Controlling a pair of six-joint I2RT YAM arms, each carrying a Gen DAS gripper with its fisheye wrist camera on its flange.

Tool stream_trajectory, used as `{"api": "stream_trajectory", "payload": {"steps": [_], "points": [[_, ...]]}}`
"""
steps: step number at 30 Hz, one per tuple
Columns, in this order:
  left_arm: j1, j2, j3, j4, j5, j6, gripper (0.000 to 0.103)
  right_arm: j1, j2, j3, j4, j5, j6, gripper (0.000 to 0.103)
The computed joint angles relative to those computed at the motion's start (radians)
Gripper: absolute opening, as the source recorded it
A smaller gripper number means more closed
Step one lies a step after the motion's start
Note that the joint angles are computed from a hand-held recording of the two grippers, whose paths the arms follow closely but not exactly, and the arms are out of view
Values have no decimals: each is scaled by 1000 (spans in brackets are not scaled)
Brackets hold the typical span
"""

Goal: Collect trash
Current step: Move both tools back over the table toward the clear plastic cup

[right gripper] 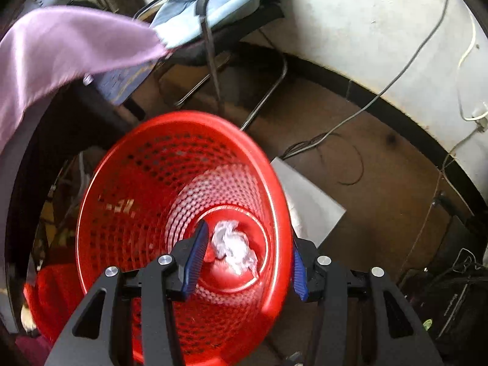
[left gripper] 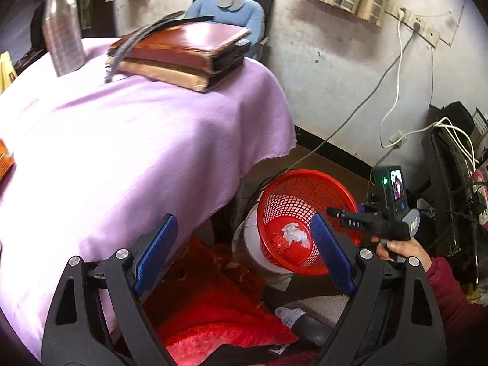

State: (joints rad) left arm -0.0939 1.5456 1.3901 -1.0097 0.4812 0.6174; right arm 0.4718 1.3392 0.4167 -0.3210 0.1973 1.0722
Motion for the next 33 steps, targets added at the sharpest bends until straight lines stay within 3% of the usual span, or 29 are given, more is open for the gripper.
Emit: {"api": "stream_trajectory", "payload": {"steps": [11,14,15,19,23,25,28,33], "points": [[100,10,59,-71,70,33,86,79,63,55,-17,-34,55,49],[135,-2,70,-73,92,35,86,76,48,43,-17,-44,78,63],[147,-2,74,-82,103,43,86,83,34,51,-54,-23,95,69],[196,-3,103,-104,144,53,87,110,-38,106,-247,74,131,69],[269,9,146,-118,180,61,87,180,-106,252,-534,254,206,69],[330,23,178,-120,200,62,87,218,-122,336,-618,330,225,70],[451,66,241,-113,233,58,90,279,-106,469,-652,420,203,71],[658,163,361,-39,227,-26,93,346,9,693,-492,462,3,74]]}}
